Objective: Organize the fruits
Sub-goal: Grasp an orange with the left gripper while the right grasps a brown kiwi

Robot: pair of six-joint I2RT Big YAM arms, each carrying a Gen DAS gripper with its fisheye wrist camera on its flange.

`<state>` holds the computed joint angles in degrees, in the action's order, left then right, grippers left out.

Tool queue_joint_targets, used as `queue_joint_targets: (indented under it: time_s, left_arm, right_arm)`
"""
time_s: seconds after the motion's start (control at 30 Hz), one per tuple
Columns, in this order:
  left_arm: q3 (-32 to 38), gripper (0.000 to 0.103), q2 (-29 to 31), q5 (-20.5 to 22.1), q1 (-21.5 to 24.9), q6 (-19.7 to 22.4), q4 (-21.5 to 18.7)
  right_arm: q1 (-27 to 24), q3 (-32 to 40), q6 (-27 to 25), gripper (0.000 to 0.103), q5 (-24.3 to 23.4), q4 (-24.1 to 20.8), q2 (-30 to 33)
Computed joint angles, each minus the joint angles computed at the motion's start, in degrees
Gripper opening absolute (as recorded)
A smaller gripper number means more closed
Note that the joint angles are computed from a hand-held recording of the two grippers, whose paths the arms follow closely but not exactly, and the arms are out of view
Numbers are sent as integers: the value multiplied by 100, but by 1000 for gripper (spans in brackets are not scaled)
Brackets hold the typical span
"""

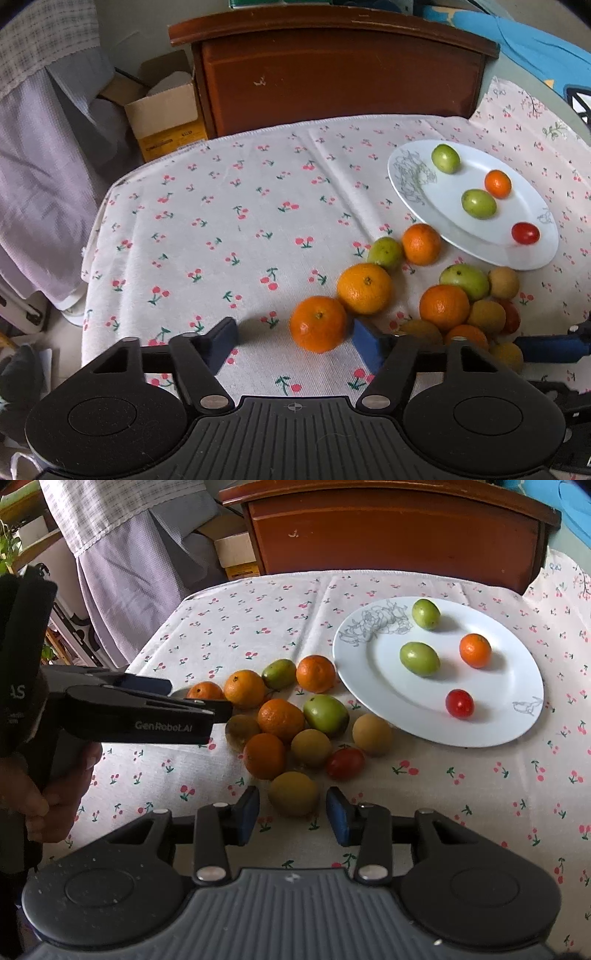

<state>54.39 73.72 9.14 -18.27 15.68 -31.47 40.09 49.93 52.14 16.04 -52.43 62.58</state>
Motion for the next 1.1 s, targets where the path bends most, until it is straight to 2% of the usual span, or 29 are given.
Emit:
queue_joint_targets:
  time_s: [0.13,0.27,0.4,0.67,1.1]
  left_arm:
    - [-37,58,-8,49,-34,3,85]
    - [-41,37,-30,240,-43,165,68]
    - [-52,29,-56,293,-62,158,46]
    - [-5,29,-164,360,-59,-22,-240]
    - [39,29,-537,637,-100,-311,-282]
  right_arm:
    - [3,8,12,34,43,-9,15]
    - [1,-12,8,30,55,21,-2]
    - [7,-13,18,30,56,31,0]
    - [-42,-15,97,29,-27,61,-60]
    - [-110,59,110,29,105,251,-312]
